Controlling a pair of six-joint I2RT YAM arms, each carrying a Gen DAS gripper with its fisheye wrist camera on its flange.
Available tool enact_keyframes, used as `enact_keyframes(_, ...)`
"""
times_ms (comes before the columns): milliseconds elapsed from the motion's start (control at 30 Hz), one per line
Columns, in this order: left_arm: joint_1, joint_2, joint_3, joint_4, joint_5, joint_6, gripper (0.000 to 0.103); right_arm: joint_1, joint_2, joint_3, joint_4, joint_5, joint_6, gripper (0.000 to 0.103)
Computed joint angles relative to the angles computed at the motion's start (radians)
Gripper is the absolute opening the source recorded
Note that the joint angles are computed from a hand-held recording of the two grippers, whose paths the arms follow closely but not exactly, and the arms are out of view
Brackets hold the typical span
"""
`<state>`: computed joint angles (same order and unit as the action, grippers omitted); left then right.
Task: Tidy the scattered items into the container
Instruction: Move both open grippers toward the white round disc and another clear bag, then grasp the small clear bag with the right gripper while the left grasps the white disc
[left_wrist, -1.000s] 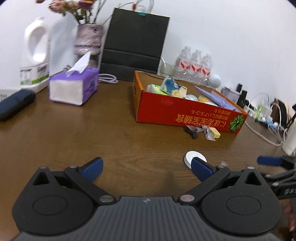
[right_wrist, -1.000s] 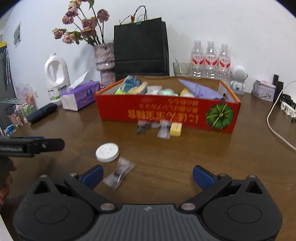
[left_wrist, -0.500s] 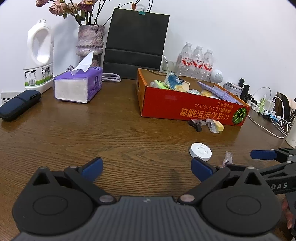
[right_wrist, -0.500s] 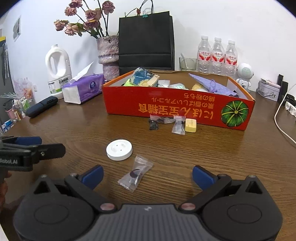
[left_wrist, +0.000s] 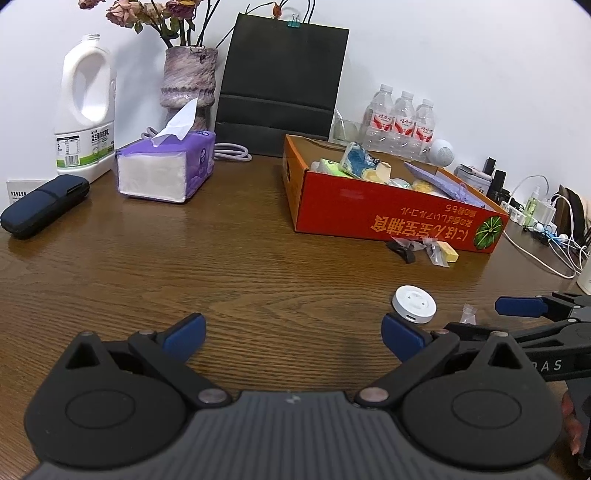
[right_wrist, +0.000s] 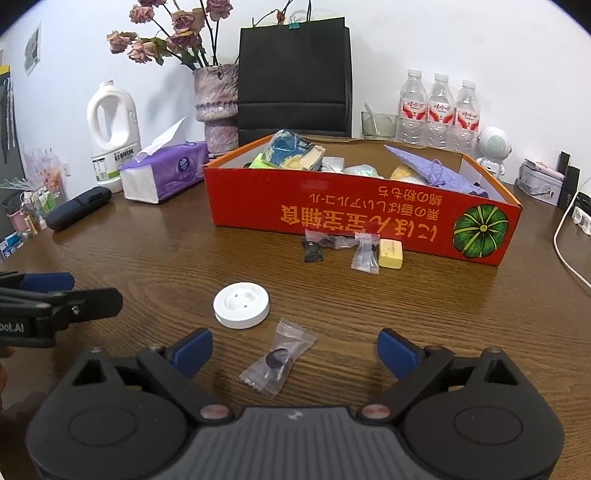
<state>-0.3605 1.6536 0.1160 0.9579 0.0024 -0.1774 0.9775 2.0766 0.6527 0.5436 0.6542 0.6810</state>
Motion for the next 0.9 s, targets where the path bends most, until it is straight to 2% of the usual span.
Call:
enact_keyframes(267,-0.001,0.024,0.002,0.02,-0.012,-0.006,0.103,0.0,0.007,0.003,0.003,-0.011,-0.008,0.075)
enact_keyframes(333,-0.001,0.026,0.001,0.023,-0.012,-0.006,0.103,0.002,0.009,0.002,0.005,-0.016,-0.01,0.06)
enact_keyframes(400,-0.001,0.027,0.001,0.023,-0.013,-0.005,0.103,0.006,0.011,0.004,0.003,-0.012,-0.014,0.055)
enact_keyframes(467,-0.003,0.031,0.001,0.025,-0.015,-0.004,0.103,0.01,0.01,-0.003,0.014,-0.011,-0.017,0.046)
enact_keyframes(533,-0.008,0.035,0.004,0.025,-0.018,-0.002,0.103,0.01,0.007,-0.013,0.033,-0.011,-0.016,0.025)
enact_keyframes(900,-0.066,0.023,0.04,-0.028,-0.019,-0.005,0.103,-0.013,-0.01,-0.069,0.114,-0.063,-0.067,0.02)
